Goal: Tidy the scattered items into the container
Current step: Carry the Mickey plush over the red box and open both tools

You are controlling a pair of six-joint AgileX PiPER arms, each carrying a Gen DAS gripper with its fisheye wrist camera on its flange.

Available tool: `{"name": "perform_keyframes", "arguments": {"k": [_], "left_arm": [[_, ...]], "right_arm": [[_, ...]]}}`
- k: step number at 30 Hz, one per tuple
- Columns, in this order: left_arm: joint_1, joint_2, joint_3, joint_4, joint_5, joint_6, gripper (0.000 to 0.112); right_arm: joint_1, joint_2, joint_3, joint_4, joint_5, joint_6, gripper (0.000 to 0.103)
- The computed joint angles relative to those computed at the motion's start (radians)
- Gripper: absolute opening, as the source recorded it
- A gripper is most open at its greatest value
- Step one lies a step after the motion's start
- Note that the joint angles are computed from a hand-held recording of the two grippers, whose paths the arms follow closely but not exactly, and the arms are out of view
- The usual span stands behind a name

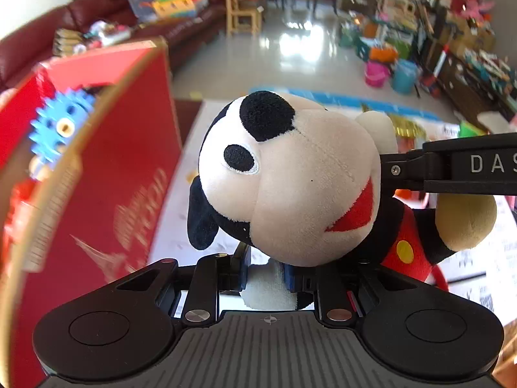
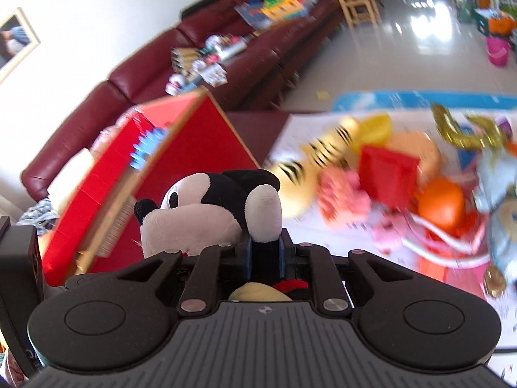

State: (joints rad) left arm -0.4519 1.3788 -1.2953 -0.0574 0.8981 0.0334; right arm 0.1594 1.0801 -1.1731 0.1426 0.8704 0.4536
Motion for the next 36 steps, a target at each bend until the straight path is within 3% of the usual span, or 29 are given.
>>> {"name": "perform_keyframes", "arguments": {"k": [11, 21, 33, 36], "left_arm": [[0.166, -0.083, -0.152, 0.013, 0.085, 0.004, 0.035], [0.475, -0.131, -0.191, -0.037, 0.117, 0.129, 0.035], [0.831, -0.176, -0.139, -0.043, 0.22, 0.247, 0.037], [0.914, -0.162, -0.125, 0.002, 0.214, 0.234, 0.048]], "right_arm": [[0.154, 0.141, -0.289, -0.031, -0.015, -0.014, 0.019], [0.356, 0.419, -0.641, -0.053, 0.016, -0.049, 0.019], [0.481, 0.763, -1.029, 0.131, 0.169, -0.16, 0.019], [0.502, 0.862, -1.158, 0.152, 0.266, -0.154, 0.024]]}}
